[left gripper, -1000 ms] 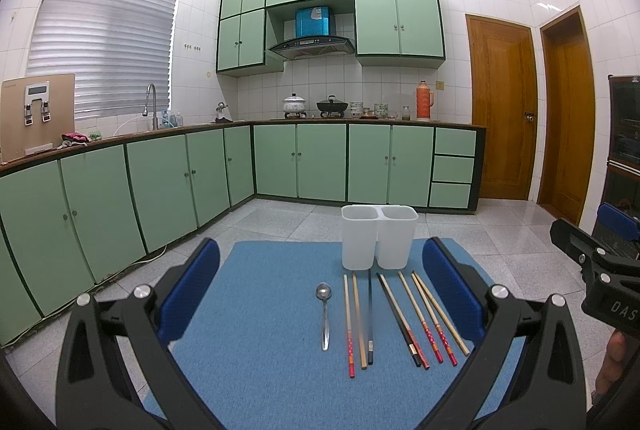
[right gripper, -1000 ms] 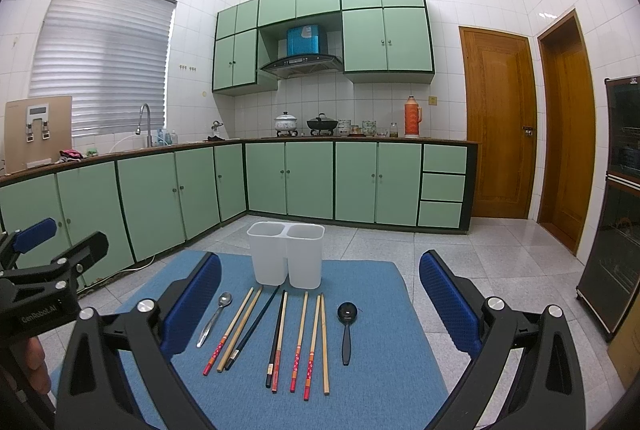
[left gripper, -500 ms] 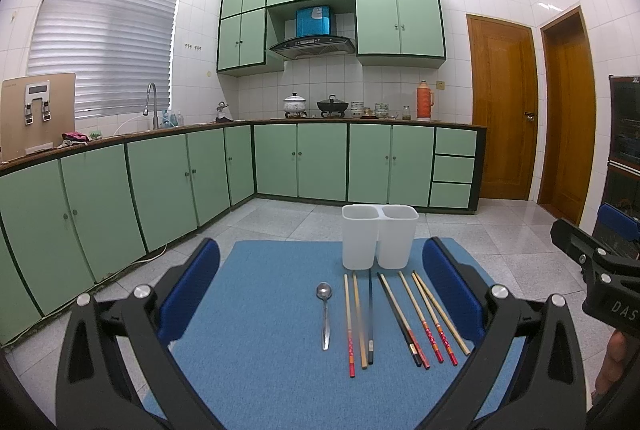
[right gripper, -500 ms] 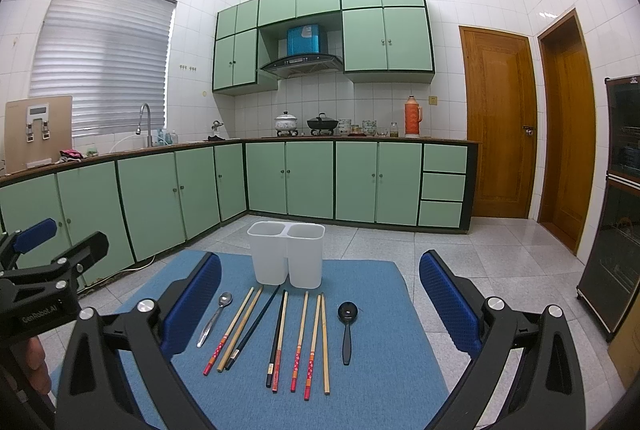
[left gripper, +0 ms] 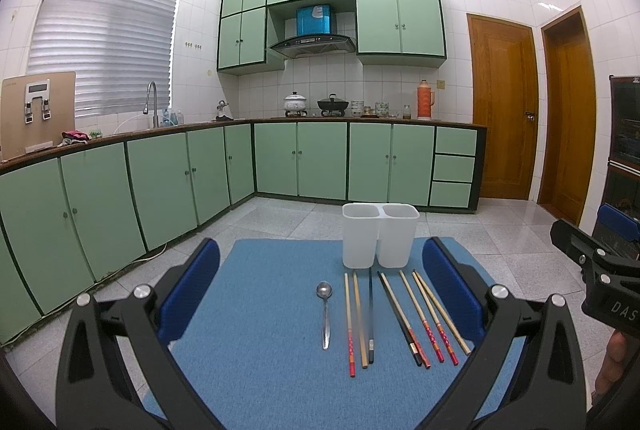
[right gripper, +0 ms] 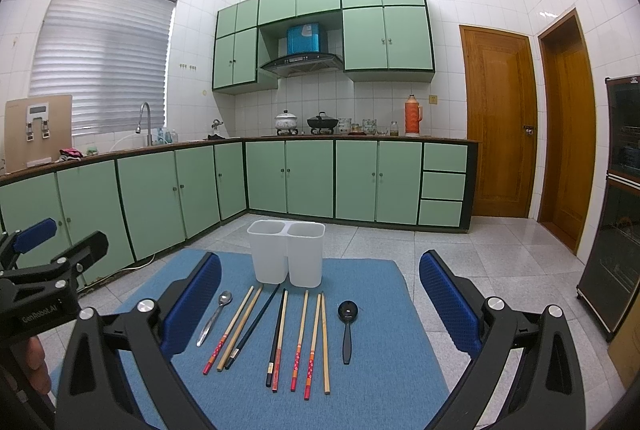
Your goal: Organize utensils
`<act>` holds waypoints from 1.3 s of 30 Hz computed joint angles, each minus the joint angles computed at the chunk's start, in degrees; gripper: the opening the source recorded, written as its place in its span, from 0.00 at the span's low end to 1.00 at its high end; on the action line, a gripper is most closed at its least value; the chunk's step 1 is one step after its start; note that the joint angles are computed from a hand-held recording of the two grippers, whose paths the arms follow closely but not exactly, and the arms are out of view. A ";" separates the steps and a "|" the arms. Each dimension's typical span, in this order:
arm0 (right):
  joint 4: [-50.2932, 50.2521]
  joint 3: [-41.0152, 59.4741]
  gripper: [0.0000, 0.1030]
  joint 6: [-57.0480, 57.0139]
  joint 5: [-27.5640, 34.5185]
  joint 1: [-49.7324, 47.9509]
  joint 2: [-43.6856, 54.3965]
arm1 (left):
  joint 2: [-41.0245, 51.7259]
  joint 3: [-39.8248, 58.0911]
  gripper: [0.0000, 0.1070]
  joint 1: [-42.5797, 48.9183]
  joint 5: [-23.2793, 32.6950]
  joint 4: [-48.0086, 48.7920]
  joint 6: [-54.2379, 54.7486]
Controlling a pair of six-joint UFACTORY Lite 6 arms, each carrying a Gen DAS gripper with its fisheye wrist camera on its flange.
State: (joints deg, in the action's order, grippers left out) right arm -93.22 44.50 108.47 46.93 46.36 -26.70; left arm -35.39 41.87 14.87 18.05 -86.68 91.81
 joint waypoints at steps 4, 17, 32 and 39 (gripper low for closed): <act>0.29 0.19 0.94 0.10 1.31 0.75 0.36 | 0.08 -0.01 0.92 0.14 0.17 -0.23 0.30; -1.47 0.81 0.94 2.75 -2.03 -2.93 4.19 | 4.71 -2.00 0.92 0.60 0.03 -13.78 15.24; 24.13 18.03 0.83 -26.65 -29.65 -28.28 26.01 | 43.31 28.12 0.92 -0.42 -3.80 32.16 -28.06; 61.67 43.96 0.66 -68.63 -30.48 -35.50 51.33 | 70.49 60.76 0.91 -5.25 6.66 68.35 -66.59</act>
